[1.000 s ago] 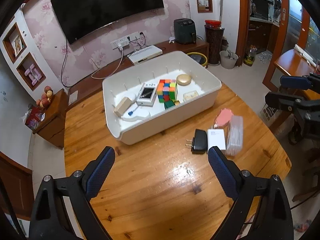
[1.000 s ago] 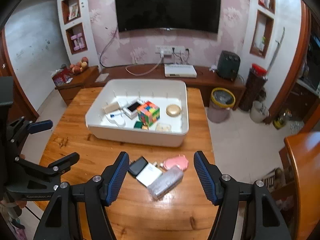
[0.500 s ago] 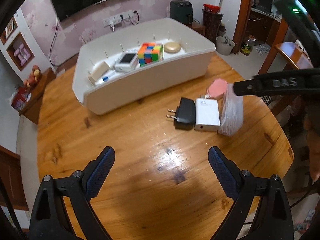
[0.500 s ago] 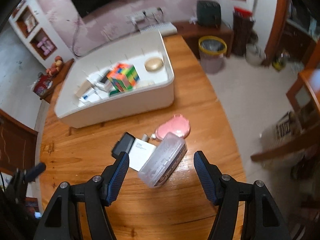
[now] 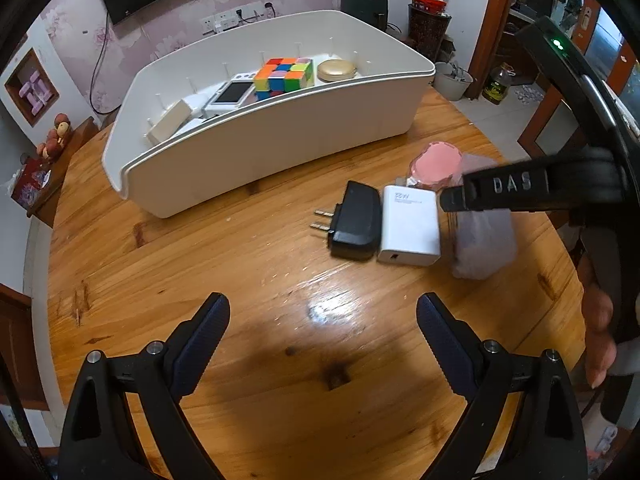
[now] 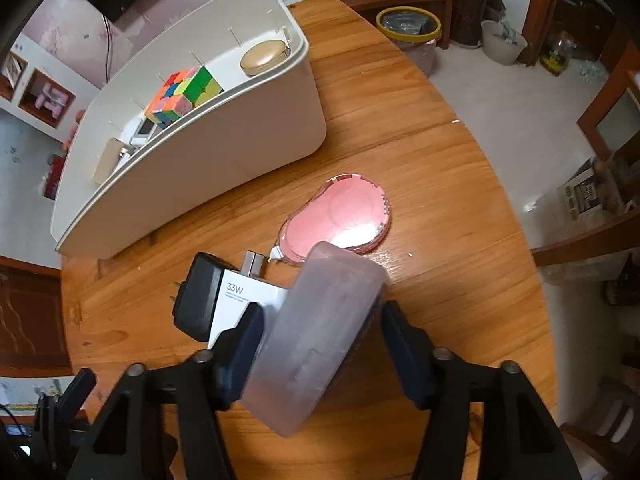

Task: Organize rigid objects
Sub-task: 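Grasp the clear plastic box with the right tool while the left tool grasps the white charger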

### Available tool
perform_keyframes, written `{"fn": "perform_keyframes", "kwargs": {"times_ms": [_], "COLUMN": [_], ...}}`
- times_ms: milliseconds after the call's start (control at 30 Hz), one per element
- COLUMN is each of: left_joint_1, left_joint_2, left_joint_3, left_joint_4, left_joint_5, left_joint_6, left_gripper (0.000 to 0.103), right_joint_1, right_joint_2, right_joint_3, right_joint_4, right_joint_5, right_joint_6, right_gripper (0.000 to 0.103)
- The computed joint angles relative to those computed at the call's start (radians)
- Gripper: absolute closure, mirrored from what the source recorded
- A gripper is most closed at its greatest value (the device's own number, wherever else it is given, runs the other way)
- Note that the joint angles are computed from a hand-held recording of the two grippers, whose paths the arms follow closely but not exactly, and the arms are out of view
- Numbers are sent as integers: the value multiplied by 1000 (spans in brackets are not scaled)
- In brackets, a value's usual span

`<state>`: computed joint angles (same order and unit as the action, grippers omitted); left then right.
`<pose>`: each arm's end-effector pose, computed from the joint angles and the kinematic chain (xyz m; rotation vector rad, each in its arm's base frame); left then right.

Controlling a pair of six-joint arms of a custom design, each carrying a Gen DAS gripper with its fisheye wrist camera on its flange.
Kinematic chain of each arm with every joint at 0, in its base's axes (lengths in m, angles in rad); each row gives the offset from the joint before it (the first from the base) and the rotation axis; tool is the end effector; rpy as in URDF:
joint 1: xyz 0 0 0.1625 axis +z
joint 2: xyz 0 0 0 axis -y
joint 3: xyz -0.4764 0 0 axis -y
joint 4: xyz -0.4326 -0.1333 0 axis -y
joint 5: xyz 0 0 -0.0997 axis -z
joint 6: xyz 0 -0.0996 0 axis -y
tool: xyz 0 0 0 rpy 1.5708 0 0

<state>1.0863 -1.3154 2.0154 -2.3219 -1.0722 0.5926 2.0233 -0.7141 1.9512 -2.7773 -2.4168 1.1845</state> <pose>-0.0985 -0.5756 0.2625 1.3397 2.2759 -0.0311 0.3149 -0.5133 -0.0033 -0.8546 -2.2765 0.7738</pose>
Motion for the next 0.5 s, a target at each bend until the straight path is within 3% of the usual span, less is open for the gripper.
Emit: {"fn": "perform_keyframes", "kwargs": {"times_ms": [133,500], "left_joint_1": [-14,-40], "left_joint_2": [15,87], "left_joint_3": [6,-22], "left_joint_4": [4,50], "left_joint_5": [-7,-66], "left_joint_6": [-5,-63], "left_gripper": [8,8], "right_joint_1": [2,14], "right_joint_2": [-15,-50], "right_joint_3": [23,187], "right_joint_4": [8,-256], "right_joint_5": [-6,39], "right_joint_6": [-17,-10], "right_gripper": [66,67]}}
